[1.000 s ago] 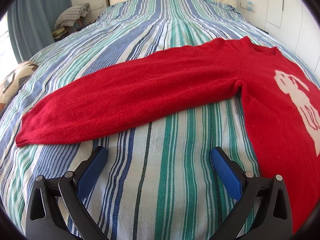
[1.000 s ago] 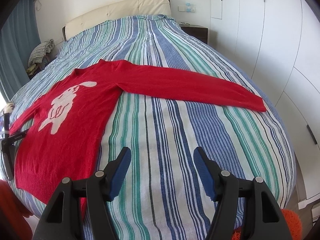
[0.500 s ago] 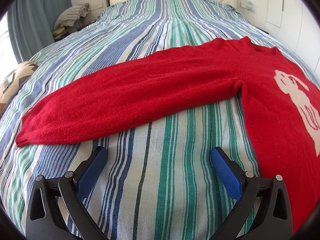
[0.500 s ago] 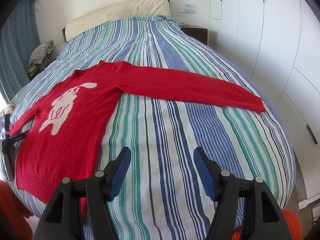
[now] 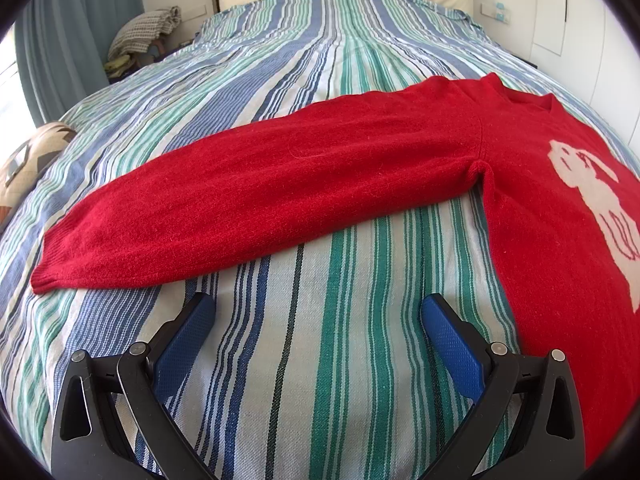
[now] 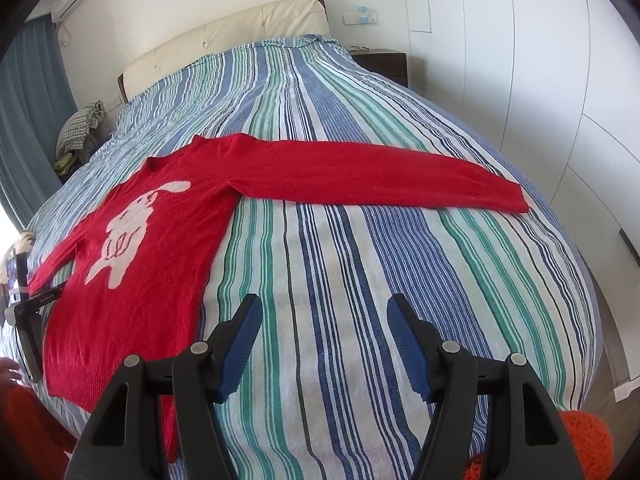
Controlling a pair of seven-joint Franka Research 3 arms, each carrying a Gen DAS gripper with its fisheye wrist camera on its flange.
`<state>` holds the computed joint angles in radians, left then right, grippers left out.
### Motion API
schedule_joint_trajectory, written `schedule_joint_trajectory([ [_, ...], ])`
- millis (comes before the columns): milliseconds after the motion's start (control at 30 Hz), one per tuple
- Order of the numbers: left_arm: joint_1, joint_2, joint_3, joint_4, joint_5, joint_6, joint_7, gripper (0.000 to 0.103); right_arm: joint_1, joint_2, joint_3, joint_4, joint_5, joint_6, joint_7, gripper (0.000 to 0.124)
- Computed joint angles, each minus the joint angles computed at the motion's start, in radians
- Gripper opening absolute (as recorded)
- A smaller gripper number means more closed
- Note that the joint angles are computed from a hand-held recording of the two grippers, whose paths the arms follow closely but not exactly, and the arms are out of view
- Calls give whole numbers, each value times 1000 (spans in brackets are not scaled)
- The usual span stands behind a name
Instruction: Fold small clothes
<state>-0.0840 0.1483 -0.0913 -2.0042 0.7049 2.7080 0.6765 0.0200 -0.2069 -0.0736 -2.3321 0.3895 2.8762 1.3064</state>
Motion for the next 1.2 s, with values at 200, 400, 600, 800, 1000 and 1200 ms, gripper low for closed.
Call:
schedule_joint_trajectory([
  [200, 0, 0, 0, 0, 0, 0, 0, 103, 48, 116, -161, 179, 515, -121, -186, 65],
  [400, -1, -1, 1, -1, 1, 0, -2, 103, -109, 358, -180, 409, 795, -300, -64, 65],
  [600, -2, -1, 1, 0, 9, -8, -4, 103, -208, 481, -101, 531, 938, -283, -48, 61],
  [800, 15, 15, -20, 31, -117, -50, 85, 103, -216, 542, -71, 607, 692, -251, 103, 4],
  [1000, 31, -132, -31, -74, -287, -29, 97, 100, -171, 498, -55, 694, 333, -215, 156, 4],
  [1200, 120, -387, -98, -331, -50, 175, -225, 101, -128, 557, 120, 1012, 317, -342, -62, 4],
])
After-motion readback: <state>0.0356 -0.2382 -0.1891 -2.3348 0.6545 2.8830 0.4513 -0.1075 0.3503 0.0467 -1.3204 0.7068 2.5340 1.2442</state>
